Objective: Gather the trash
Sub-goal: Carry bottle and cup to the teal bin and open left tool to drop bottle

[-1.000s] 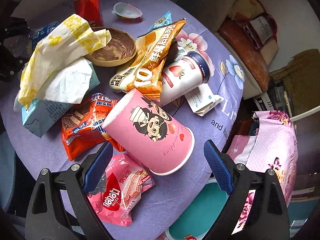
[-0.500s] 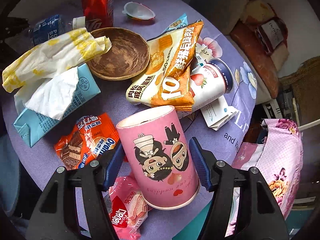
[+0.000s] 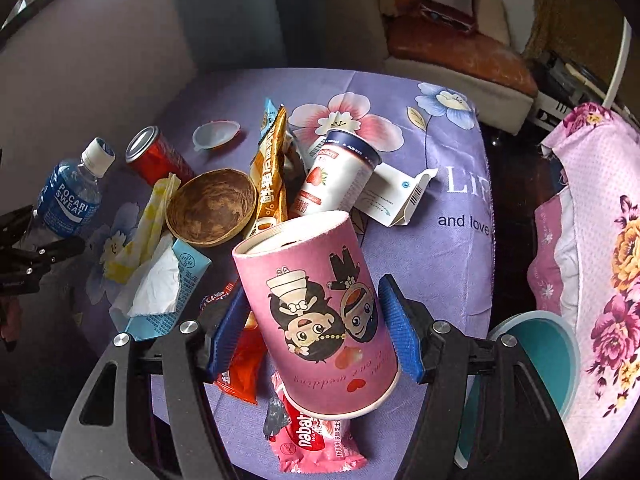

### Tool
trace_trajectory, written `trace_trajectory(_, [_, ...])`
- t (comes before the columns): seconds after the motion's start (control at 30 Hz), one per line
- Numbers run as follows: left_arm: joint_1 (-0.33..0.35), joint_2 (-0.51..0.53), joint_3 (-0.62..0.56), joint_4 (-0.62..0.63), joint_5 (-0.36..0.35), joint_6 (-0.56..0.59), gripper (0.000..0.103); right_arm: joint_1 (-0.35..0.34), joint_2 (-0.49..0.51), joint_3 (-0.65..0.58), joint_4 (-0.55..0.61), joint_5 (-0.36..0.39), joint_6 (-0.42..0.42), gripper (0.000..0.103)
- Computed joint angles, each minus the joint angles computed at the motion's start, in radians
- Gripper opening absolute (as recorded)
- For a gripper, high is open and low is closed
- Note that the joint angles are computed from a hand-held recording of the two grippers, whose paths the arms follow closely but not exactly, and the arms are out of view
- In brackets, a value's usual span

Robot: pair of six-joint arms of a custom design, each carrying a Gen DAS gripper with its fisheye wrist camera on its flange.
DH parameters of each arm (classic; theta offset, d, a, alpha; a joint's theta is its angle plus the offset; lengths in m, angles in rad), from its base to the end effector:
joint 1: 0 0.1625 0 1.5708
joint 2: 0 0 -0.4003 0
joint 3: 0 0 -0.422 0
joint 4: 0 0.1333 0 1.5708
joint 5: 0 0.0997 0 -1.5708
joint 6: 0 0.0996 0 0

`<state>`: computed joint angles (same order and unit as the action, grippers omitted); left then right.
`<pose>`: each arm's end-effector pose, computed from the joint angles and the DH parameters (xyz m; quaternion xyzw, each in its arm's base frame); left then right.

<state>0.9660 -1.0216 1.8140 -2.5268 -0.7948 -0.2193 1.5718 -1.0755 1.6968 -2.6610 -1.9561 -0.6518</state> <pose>-0.1828 -0.6215 0.1496 0.1464 0.9114 -0.2203 0.3152 0.0965 -0.6639 0.2318 0.2640 -0.9185 0.1565 0.2493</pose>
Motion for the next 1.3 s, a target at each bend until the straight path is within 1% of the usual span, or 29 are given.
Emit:
trace_trajectory(0.07, [-0.02, 0.041, -0.027, -0.003, -0.024, 0.015, 0.07, -0.021, -0.031, 0.011, -0.009, 0.034, 0.03, 0.062])
trace_trajectory(0.1, [-0.018, 0.062, -0.052, -0.002, -0.036, 0.034, 0.07, -0.032, -0.047, 0.02, -0.02, 0.05, 0.044, 0.062])
trace_trajectory(0.23, [-0.046, 0.182, -0.151, 0.006, -0.085, 0.076, 0.07, -0.085, -0.122, 0.055, -0.064, 0.114, 0.098, 0.062])
trace_trajectory(0.33, [-0.074, 0.273, -0.241, 0.053, -0.129, 0.097, 0.07, -0.136, -0.182, 0.082, -0.101, 0.156, 0.137, 0.062])
trace_trajectory(0.37, [-0.107, 0.299, -0.239, 0.062, -0.144, 0.073, 0.07, -0.155, -0.2, 0.091, -0.116, 0.167, 0.147, 0.062])
trace_trajectory(0.43, [-0.118, 0.365, -0.307, 0.098, -0.175, 0.085, 0.07, -0.193, -0.231, 0.105, -0.141, 0.184, 0.168, 0.062])
trace_trajectory(0.47, [-0.131, 0.424, -0.362, 0.118, -0.19, 0.079, 0.07, -0.214, -0.245, 0.108, -0.145, 0.194, 0.181, 0.062])
trace_trajectory(0.5, [-0.132, 0.468, -0.413, 0.142, -0.206, 0.087, 0.07, -0.235, -0.256, 0.11, -0.148, 0.203, 0.192, 0.062])
trace_trajectory(0.57, [-0.154, 0.552, -0.495, 0.185, -0.231, 0.079, 0.07, -0.275, -0.278, 0.113, -0.153, 0.218, 0.212, 0.062])
trace_trajectory(0.63, [-0.167, 0.624, -0.579, 0.233, -0.24, 0.087, 0.07, -0.314, -0.296, 0.113, -0.156, 0.231, 0.234, 0.062])
trace_trajectory(0.67, [-0.183, 0.681, -0.646, 0.267, -0.246, 0.078, 0.07, -0.332, -0.306, 0.116, -0.159, 0.235, 0.24, 0.062])
trace_trajectory(0.73, [-0.189, 0.744, -0.725, 0.317, -0.266, 0.083, 0.07, -0.361, -0.318, 0.121, -0.17, 0.235, 0.247, 0.062])
trace_trajectory(0.77, [-0.204, 0.785, -0.771, 0.345, -0.276, 0.074, 0.07, -0.38, -0.325, 0.124, -0.173, 0.242, 0.25, 0.062])
trace_trajectory(0.9, [-0.214, 0.916, -0.941, 0.447, -0.29, 0.102, 0.07, -0.435, -0.35, 0.133, -0.17, 0.255, 0.271, 0.062])
trace_trajectory(1.07, [-0.217, 1.004, -1.047, 0.518, -0.306, 0.111, 0.071, -0.475, -0.366, 0.139, -0.155, 0.272, 0.284, 0.062])
trace_trajectory(1.3, [-0.213, 1.044, -1.096, 0.541, -0.305, 0.107, 0.072, -0.496, -0.357, 0.133, -0.137, 0.284, 0.303, 0.062])
